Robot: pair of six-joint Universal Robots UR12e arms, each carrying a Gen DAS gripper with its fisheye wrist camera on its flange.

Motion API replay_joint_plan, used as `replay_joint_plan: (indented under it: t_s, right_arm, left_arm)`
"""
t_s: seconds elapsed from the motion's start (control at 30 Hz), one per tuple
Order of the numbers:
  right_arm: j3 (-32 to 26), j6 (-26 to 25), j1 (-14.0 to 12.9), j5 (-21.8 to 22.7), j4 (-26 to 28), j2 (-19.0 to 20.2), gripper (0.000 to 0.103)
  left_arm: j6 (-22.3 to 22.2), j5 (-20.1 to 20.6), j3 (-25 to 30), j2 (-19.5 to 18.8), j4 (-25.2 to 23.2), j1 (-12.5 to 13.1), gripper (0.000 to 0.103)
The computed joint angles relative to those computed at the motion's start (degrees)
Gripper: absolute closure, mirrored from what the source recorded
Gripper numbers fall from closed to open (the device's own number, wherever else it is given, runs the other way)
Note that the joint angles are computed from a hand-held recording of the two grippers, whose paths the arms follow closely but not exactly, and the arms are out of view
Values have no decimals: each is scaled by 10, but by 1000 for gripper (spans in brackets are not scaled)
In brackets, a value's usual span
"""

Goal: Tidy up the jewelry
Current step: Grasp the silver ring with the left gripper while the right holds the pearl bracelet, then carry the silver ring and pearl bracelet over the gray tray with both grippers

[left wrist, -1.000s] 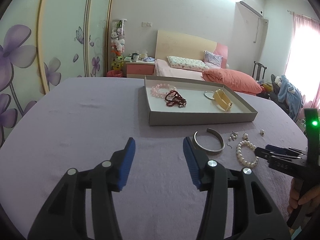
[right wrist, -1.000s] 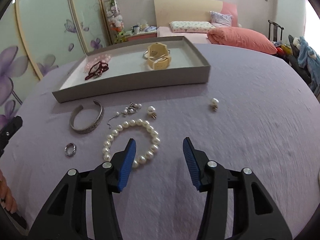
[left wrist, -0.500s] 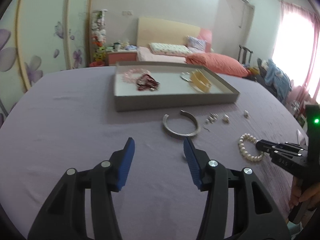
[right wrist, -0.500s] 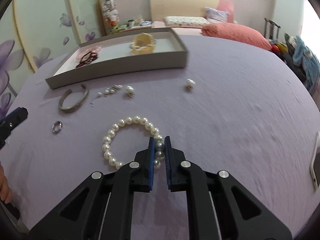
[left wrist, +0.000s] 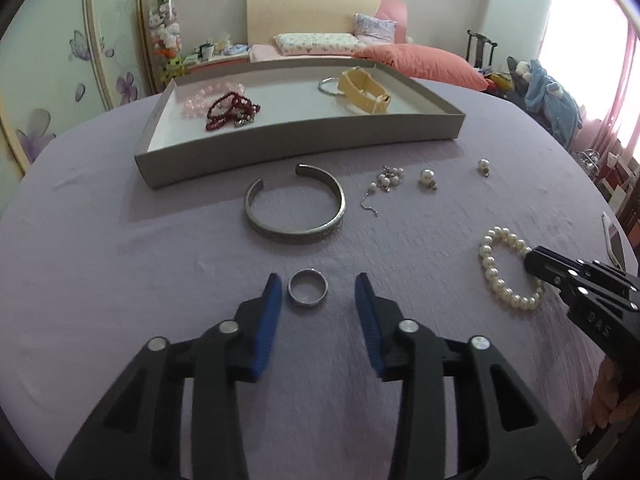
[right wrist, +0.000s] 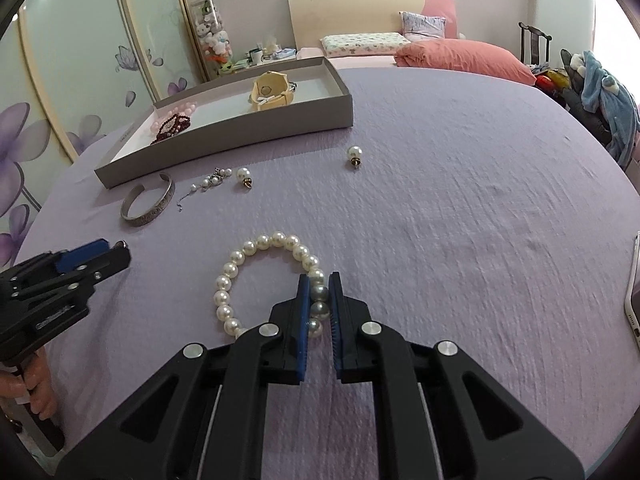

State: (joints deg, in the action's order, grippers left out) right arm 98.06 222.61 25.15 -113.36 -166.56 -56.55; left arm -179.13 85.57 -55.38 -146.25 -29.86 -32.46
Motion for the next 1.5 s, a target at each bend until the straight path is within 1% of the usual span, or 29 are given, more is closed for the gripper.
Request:
replay_joint_plan:
  t_s: [0.07, 0.13, 0.2, 0.3, 0.47, 0.6, 0.77, 0.9, 1.07, 1.33, 1.5]
  right_arm:
    - [4, 0, -1, 2, -4, -2, 93]
    - [4, 1, -1, 3, -5, -2, 93]
    - [4, 2, -1, 4, -6, -2, 93]
    - [6, 3, -1, 5, -8, -3, 93]
    - [9, 7, -3, 19, -27, -2, 93]
    - [5, -3, 0, 23, -41, 2, 93]
    - [3, -8, 2, 21, -49, 3, 93]
    - [4, -14, 5, 8, -60, 3, 93]
    - [4, -33, 12, -17, -90, 3, 93]
    - [-4, -55, 22, -44, -122, 8, 93]
    - [-5, -67, 25, -51, -146, 10, 93]
  left_arm:
    - [-3, 3, 5, -3, -3, -1, 67]
    - [-3, 13, 9, -4, -5, -3, 71]
    - [-3, 17, 7, -4, -5, -4, 81]
    - [-5, 14, 5, -2, -3, -3, 81]
    - [-19, 3, -16, 8, 13, 2, 81]
    - [-39, -1, -54, 26, 54, 10, 81]
    - [-59, 9, -86, 43, 95, 16, 81]
    - [-66, 15, -105, 54, 121, 20, 81]
    - [-75, 14, -122, 62, 144, 21, 81]
    - [-75, 7, -139, 68, 164, 20, 81]
    - [-77, 2, -144, 70, 178, 19, 81]
